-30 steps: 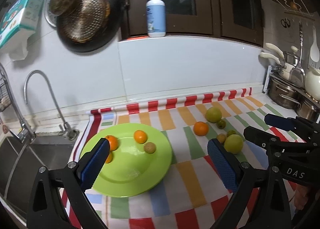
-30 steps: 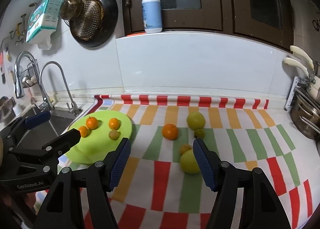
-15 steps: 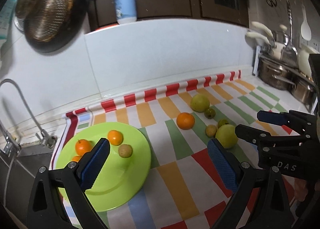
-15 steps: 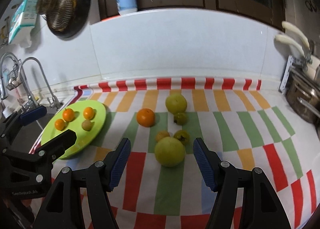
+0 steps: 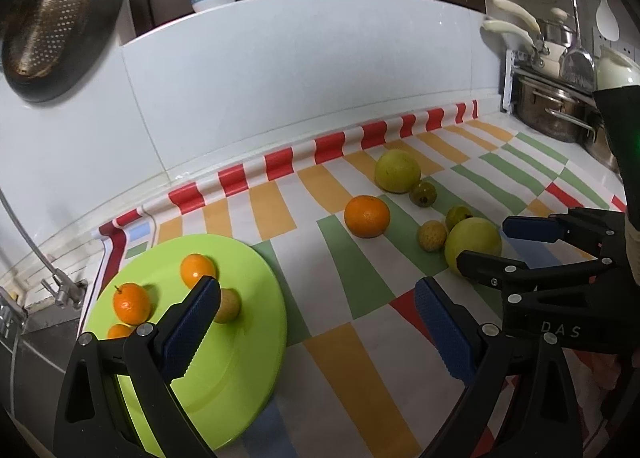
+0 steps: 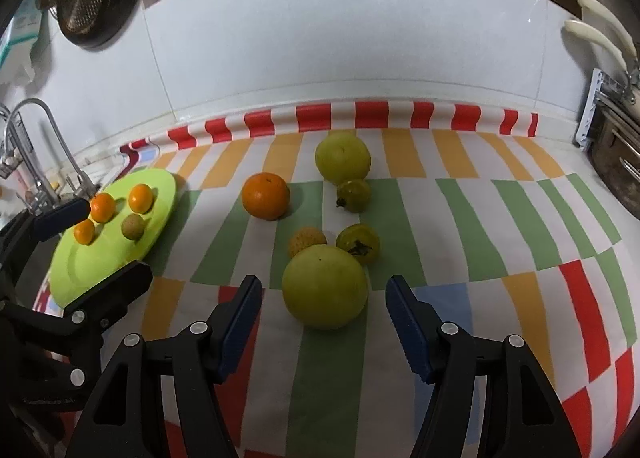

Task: Organize fruits
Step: 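Move left tool toward a brown fruit while right tool approaches the pomelo, then close left gripper on the brown fruit while right gripper closes on the pomelo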

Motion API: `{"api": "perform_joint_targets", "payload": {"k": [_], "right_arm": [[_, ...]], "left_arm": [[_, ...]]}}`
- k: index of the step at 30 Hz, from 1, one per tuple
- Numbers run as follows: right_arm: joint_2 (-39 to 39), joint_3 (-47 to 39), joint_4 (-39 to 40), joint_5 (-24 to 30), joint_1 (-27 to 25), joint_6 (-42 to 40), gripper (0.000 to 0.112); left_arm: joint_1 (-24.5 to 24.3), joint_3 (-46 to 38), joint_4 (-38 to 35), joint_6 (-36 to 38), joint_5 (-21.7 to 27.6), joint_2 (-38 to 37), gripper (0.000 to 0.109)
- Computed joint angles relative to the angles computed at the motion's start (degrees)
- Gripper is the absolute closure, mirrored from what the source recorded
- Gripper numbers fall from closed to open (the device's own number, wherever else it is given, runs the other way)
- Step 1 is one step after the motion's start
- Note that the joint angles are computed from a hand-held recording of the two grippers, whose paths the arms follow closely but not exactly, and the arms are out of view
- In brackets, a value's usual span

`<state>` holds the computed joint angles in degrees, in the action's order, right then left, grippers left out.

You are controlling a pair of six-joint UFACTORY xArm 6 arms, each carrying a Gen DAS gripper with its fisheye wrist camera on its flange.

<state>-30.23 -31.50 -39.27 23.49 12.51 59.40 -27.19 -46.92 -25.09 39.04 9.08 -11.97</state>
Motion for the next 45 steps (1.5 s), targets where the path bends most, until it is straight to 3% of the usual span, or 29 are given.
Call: {"api": "perform_joint_targets", "payload": {"k": [10,20,27,30,36,41,45], "right_arm": [[4.1,-1.1,3.0,-2.2,-1.2,-3.1,0.061],[0.2,0.7,3.0,-1.2,-1.6,-1.5,0.062],[-4.7,1.9,-1.8,3.9,-2.1,2.4,0.062],[-5.9,2.5,-2.1,4.7,-2.9,2.7,0.062],[-6.8,4.1,-1.1,4.0,-5.0,2.5,0.062],[-7.3,5.3,0.3,2.7,-6.3,1.7,0.062],[-7.1,5.5,0.5,2.1,-6.7,1.6,0.062]], "left_arm": [[0.2,-3.1,-2.2,2.1,2.6,3.3,0.01],[-1.3,-5.6,-6.7,6.7,4.9,5.4,0.014],[-3.5,-8.6,-12.0,11.6,8.5,7.7,0.031],[-4.3,-10.3,-12.2,11.8,10.4,9.3,0.043],[-5.2,-14.6,-9.5,9.8,14.6,13.3,0.061],[-6.2,-16.1,-7.7,9.1,14.4,14.8,0.063],[-6.6,-17.5,-5.4,7.5,15.1,16.2,0.073]]}}
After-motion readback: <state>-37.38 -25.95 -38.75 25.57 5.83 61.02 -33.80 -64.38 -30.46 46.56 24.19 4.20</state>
